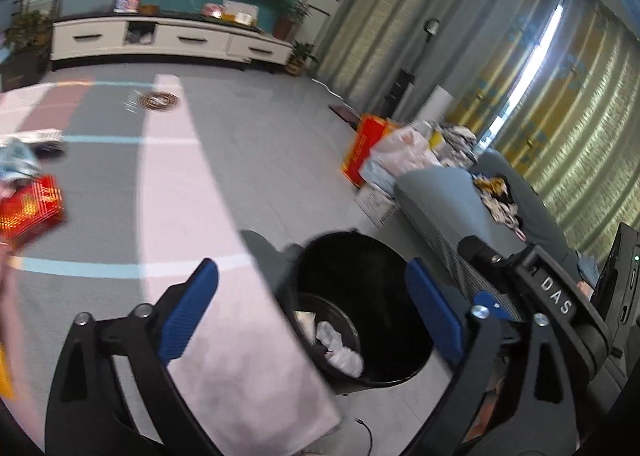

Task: Collect trash
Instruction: 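Move both open tools back to the trash pile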

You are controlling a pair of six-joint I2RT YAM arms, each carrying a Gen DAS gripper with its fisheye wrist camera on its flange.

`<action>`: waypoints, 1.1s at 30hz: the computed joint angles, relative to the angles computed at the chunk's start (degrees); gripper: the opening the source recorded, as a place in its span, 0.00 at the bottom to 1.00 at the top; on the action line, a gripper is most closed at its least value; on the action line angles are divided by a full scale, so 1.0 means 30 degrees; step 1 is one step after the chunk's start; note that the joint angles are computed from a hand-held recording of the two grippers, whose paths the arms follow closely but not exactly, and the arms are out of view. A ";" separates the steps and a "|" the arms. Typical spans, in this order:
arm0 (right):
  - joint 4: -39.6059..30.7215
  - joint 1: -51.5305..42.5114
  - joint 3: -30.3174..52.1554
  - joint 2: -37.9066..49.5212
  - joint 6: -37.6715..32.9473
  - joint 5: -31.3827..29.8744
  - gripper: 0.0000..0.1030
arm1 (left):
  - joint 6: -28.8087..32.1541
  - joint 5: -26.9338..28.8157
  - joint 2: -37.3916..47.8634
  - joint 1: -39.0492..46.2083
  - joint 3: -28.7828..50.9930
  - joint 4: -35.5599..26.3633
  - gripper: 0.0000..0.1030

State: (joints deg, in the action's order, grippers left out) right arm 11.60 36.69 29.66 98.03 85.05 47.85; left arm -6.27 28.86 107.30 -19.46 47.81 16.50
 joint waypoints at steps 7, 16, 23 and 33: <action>0.0795 0.1376 0.3906 0.1276 -0.5677 0.0270 0.93 | 0.1719 0.0839 -0.2683 0.5815 -0.0529 -0.2006 0.97; 0.2266 0.2185 1.1049 0.6143 -1.2723 -0.5040 0.95 | 0.3729 0.2937 -0.0728 1.4133 0.3520 -0.5933 0.97; -0.1927 0.2366 1.9512 1.2104 -1.3840 -0.9811 0.95 | 0.3648 0.2777 0.3943 1.7763 0.8025 -0.6517 0.97; -0.7260 0.2836 2.9280 1.9274 -1.3244 -1.3344 0.95 | 0.2537 0.4951 1.0473 1.8519 1.4629 -0.8962 0.97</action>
State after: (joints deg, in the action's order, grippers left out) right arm -10.18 45.20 117.50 155.85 45.31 7.81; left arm 1.34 43.72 138.72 36.09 91.70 -10.39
